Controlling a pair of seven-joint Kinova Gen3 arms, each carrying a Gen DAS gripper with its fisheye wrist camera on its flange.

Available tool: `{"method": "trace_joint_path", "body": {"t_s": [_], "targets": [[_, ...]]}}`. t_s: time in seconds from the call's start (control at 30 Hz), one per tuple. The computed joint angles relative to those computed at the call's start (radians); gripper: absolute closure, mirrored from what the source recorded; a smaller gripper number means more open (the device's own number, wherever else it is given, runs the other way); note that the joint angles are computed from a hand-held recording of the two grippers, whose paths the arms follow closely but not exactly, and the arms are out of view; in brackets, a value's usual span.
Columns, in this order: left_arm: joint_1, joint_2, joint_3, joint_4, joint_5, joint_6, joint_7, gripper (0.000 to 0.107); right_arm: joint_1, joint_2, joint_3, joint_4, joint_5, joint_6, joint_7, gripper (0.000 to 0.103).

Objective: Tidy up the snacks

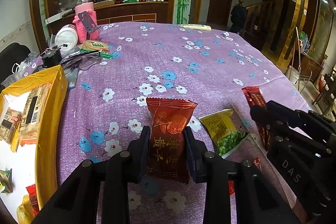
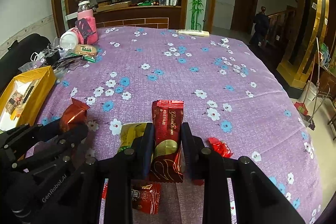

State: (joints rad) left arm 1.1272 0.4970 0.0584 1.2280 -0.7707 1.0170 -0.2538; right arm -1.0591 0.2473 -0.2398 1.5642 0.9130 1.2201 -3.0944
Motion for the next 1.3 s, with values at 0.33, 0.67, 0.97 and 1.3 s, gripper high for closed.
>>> {"method": "trace_joint_path", "body": {"t_s": [0.33,0.67,0.97,1.3], "targets": [[-0.008,-0.045,0.011,0.051,-0.026,-0.076,0.044,0.075,0.043,-0.067,-0.019,0.072,0.006,-0.118,-0.06,0.078],[0.008,-0.103,0.019,0.105,-0.076,-0.088,0.132,0.075,0.039,-0.063,-0.041,0.07,0.032,-0.132,-0.102,0.078],[0.002,-0.282,0.095,0.312,-0.169,-0.054,0.305,0.075,-0.045,-0.042,-0.073,-0.008,0.025,-0.123,-0.11,0.078],[-0.08,-0.526,0.195,0.598,-0.167,0.103,0.528,0.075,-0.112,0.11,-0.049,-0.289,-0.121,-0.22,0.185,0.078]]}}
